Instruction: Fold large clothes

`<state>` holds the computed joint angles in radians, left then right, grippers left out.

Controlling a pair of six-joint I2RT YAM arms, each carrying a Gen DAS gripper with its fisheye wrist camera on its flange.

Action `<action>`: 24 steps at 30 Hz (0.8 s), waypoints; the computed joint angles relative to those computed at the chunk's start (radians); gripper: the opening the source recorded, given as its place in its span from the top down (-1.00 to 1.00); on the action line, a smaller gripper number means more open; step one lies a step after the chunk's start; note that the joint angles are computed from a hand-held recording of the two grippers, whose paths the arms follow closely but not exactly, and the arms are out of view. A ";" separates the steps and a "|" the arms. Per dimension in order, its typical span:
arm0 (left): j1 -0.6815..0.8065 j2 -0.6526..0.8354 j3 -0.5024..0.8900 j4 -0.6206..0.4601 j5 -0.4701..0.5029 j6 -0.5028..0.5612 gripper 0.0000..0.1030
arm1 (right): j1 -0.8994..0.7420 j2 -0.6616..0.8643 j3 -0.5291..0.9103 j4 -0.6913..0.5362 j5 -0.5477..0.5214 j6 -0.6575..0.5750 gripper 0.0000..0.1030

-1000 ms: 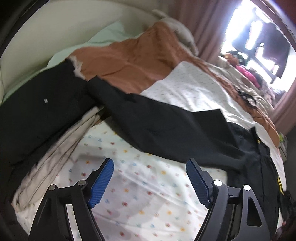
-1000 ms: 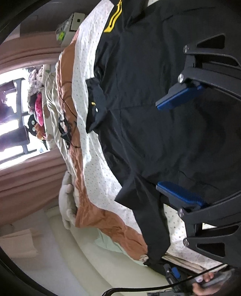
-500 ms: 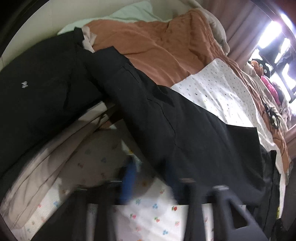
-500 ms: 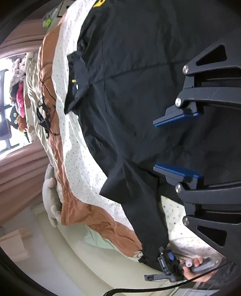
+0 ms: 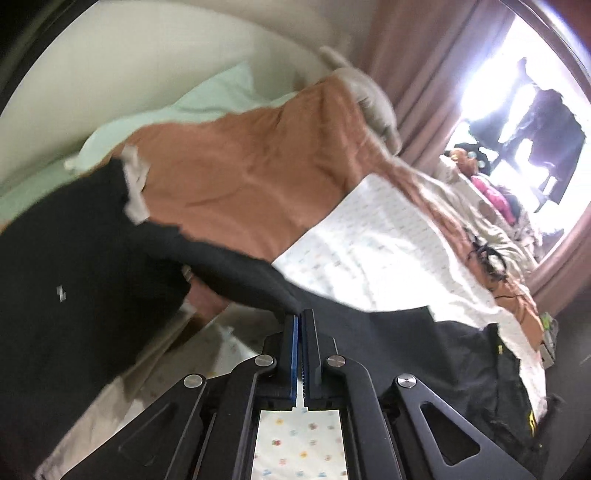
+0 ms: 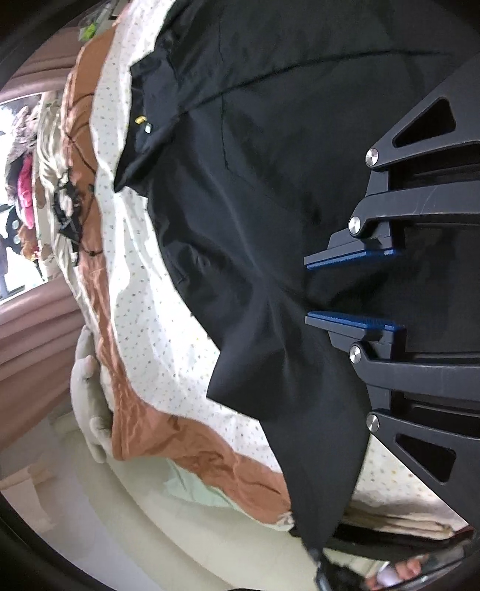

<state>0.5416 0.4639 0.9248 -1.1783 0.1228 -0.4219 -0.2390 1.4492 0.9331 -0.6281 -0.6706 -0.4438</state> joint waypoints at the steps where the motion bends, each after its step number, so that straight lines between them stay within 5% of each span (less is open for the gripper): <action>1: -0.075 0.013 0.014 0.012 -0.053 -0.043 0.99 | 0.021 0.031 0.007 0.022 0.012 0.023 0.66; 6: -0.456 0.088 0.130 0.006 -0.324 -0.242 0.99 | 0.097 0.141 0.030 0.068 0.065 0.091 0.70; 14: -1.018 0.316 0.351 -0.079 -0.740 -0.526 0.99 | 0.019 0.218 0.176 -0.181 0.024 -0.057 0.72; 20: -1.216 0.540 0.584 -0.094 -0.869 -0.574 0.99 | -0.177 0.231 0.313 -0.437 -0.044 -0.284 0.63; 24: -1.316 0.717 0.782 -0.108 -0.927 -0.562 0.99 | -0.342 0.256 0.424 -0.598 -0.094 -0.463 0.28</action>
<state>-0.7745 1.1808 1.7063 -1.2862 -0.8039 -0.9843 -0.5813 1.7050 1.3567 -1.2265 -0.7647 -0.9071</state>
